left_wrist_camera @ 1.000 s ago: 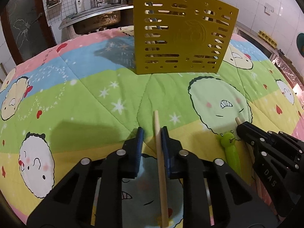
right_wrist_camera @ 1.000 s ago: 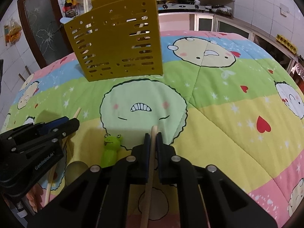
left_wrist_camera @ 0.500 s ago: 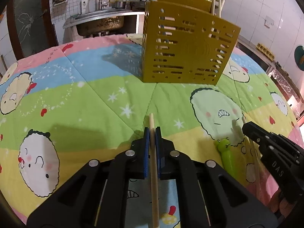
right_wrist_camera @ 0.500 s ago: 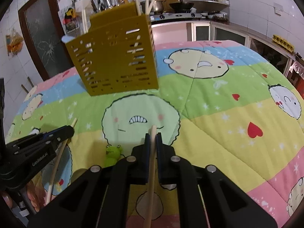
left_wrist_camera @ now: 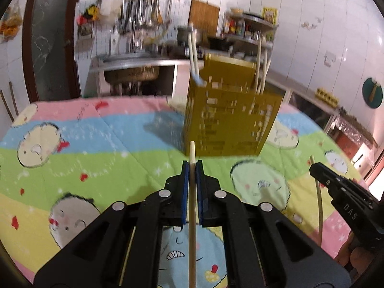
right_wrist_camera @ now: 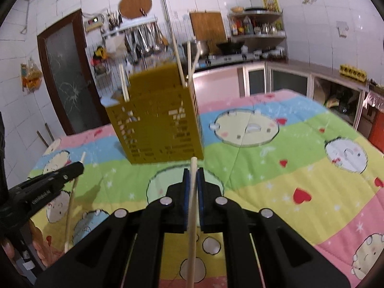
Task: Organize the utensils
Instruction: 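Lift both held chopsticks and carry them above the yellow holder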
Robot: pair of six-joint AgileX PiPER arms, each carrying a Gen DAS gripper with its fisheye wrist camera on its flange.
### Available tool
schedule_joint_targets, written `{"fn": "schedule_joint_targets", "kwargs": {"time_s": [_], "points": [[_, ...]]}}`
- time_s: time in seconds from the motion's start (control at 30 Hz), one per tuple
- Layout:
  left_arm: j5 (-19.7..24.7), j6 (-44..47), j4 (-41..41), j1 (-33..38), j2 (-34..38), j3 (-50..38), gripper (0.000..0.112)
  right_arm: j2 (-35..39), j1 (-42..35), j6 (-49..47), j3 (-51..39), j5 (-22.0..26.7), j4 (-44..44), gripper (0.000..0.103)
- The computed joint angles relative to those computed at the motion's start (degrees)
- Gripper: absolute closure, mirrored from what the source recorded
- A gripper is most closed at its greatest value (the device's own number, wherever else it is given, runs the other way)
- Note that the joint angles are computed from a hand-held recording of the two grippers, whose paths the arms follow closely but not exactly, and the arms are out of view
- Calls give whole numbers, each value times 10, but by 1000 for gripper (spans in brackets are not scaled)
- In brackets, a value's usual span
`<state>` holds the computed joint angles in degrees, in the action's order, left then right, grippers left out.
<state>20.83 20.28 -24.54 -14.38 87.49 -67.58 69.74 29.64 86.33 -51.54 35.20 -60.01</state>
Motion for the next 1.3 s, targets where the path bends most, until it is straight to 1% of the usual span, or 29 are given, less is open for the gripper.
{"fn": "schedule_joint_targets", "kwargs": {"time_s": [0.13,0.2,0.3,0.4,0.47,0.57,0.63,0.73,0.83,0.87,0.9,0.93,1.03,1.07,1.2,1.3], "points": [[-45,66,-68,5,-41,30,108,-24,17,52,14,5,-58,97],[-55,99,-103,7,-52,37,108,-32,34,79,18,22,-90,97],[-76,108,-109,3,-68,48,108,-41,60,116,23,51,-138,97],[-93,56,-57,-8,-74,51,108,-40,87,135,22,88,-169,97],[-95,42,-43,-10,-76,51,108,-37,101,144,21,110,-186,97],[-104,-10,16,-16,-79,51,108,-34,130,153,15,153,-219,97],[-112,-48,56,-20,-82,53,108,-31,141,143,7,169,-228,97],[-114,-105,120,-26,-83,47,108,-36,132,133,-7,157,-227,97],[-116,-181,211,-34,-82,36,108,-32,118,119,-24,155,-243,97],[-116,-185,217,-34,-81,33,108,-31,109,111,-29,148,-245,97],[-117,-178,208,-33,-81,30,108,-30,97,103,-36,138,-243,97],[-116,-148,177,-30,-79,24,108,-29,85,101,-39,127,-244,97],[-119,-120,146,-28,-74,11,108,-19,52,98,-53,97,-248,97],[-121,-95,122,-25,-71,8,108,-14,43,95,-59,88,-248,97],[-117,1,22,-16,-46,-21,108,3,32,89,-73,75,-262,97],[-118,20,4,-16,-32,-37,108,12,27,83,-84,68,-269,97]]}}
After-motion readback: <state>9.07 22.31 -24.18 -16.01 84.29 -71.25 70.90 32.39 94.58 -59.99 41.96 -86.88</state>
